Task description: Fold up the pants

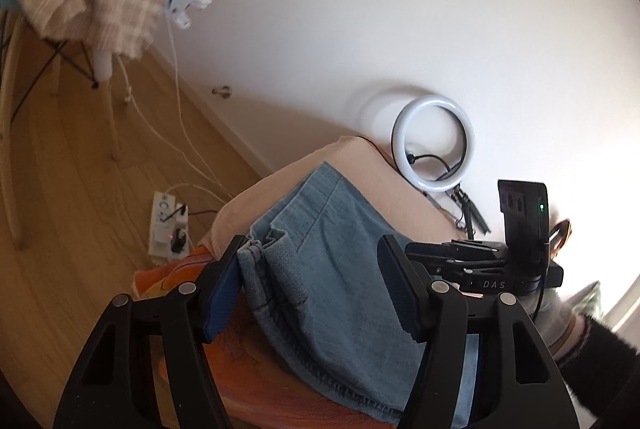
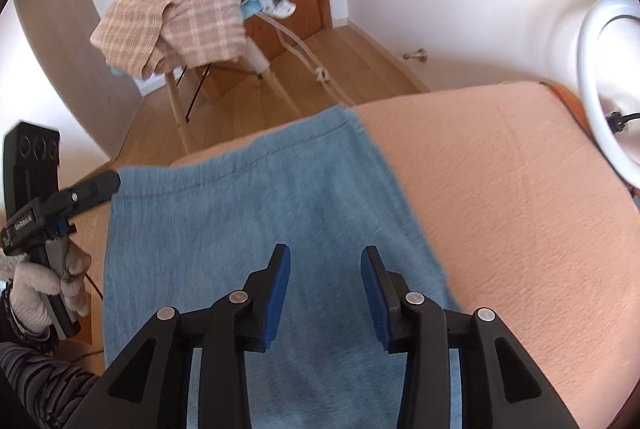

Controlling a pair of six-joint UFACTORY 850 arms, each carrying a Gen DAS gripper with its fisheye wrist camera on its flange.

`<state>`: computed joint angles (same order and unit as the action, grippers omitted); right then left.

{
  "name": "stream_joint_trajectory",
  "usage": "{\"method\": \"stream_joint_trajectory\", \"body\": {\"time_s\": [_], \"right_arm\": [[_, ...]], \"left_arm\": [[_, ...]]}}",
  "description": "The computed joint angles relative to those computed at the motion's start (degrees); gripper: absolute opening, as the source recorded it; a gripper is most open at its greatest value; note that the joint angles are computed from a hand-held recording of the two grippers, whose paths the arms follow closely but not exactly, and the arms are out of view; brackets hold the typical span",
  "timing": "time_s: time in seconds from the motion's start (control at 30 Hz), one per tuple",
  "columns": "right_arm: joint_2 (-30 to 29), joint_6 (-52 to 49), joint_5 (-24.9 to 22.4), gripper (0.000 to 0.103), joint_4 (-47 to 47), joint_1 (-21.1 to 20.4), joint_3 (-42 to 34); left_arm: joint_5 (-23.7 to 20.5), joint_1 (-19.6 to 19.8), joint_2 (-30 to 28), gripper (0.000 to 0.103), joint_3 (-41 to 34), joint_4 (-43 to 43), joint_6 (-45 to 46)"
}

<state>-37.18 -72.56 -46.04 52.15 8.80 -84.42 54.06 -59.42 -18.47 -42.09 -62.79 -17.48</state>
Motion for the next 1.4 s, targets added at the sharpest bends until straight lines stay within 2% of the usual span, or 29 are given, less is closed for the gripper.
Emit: {"method": "stream_joint_trajectory", "body": {"time_s": [0.2, 0.33, 0.47, 0.53, 0.6, 0.73, 0.8, 0.87, 0.93, 1.0, 1.1, 1.13, 1.2, 1.23, 1.27, 1.33, 1.4], "right_arm": [[1.2, -1.2, 2.2, 0.055, -2.4, 1.5, 2.1], [1.1, 0.0, 1.2, 0.056, -2.7, 1.2, 1.8], [0.0, 4.3, -2.0, 0.057, -2.7, 0.3, -0.2], [-1.2, 8.6, -5.1, 0.069, -2.1, -0.6, -2.2], [-2.8, 13.3, -8.0, 0.073, -1.0, -1.2, -4.9], [-6.6, 21.5, -14.0, 0.074, 1.5, -0.8, -11.5], [-8.2, 24.1, -15.7, 0.074, 1.5, 0.2, -14.6], [-8.3, 25.2, -14.4, 0.074, 0.6, 1.7, -15.7], [-7.7, 24.8, -13.7, 0.074, 0.0, 2.9, -15.4], [-7.5, 24.1, -13.4, 0.074, -0.5, 3.8, -15.5], [-6.9, 22.8, -12.0, 0.074, -2.1, 4.7, -15.2], [-6.8, 22.7, -11.8, 0.074, -2.5, 4.9, -15.3], [-7.1, 23.4, -11.7, 0.074, -2.9, 5.1, -15.7], [-7.2, 24.0, -11.7, 0.074, -2.9, 5.1, -15.9], [-7.5, 24.7, -11.6, 0.074, -2.9, 5.2, -16.3], [-7.7, 25.9, -11.6, 0.074, -3.0, 5.2, -16.9], [-8.1, 27.1, -11.6, 0.074, -3.2, 5.1, -17.5]], "left_arm": [[-4.7, 2.5, -0.8, 0.064, -0.7, 3.5, -0.6], [-5.3, 3.8, -1.5, 0.064, -1.0, 6.9, -1.2], [-3.9, 3.7, -1.3, 0.064, -1.1, 9.4, -1.5], [-4.2, 3.3, -0.9, 0.064, -1.9, 10.2, 2.2], [-5.5, 3.0, -0.9, 0.064, -3.0, 10.5, 6.2], [-6.6, 2.1, -1.5, 0.064, -4.5, 4.6, 13.4], [-7.6, 2.3, -1.5, 0.064, -4.5, 1.1, 13.1], [-10.6, 3.2, -1.5, 0.064, -4.6, -1.9, 11.9], [-12.9, 4.4, -1.2, 0.064, -3.4, 2.0, 6.1], [-11.8, 4.6, -0.9, 0.064, -2.2, 5.4, 1.9], [-12.6, 5.0, -0.4, 0.063, -1.9, 7.5, -0.5], [-12.8, 5.3, -0.3, 0.062, -1.8, 9.2, -2.4], [-13.0, 5.5, -0.3, 0.043, -1.8, 10.6, -4.0], [-13.2, 5.4, -0.3, 0.022, -1.9, 9.0, -2.7], [-13.3, 5.5, -0.3, 0.014, -1.9, 7.9, -1.9], [-12.6, 5.8, -0.2, 0.014, -1.0, 11.0, -4.7], [-13.0, 5.5, -0.2, 0.014, -1.3, 10.1, -1.0]]}}
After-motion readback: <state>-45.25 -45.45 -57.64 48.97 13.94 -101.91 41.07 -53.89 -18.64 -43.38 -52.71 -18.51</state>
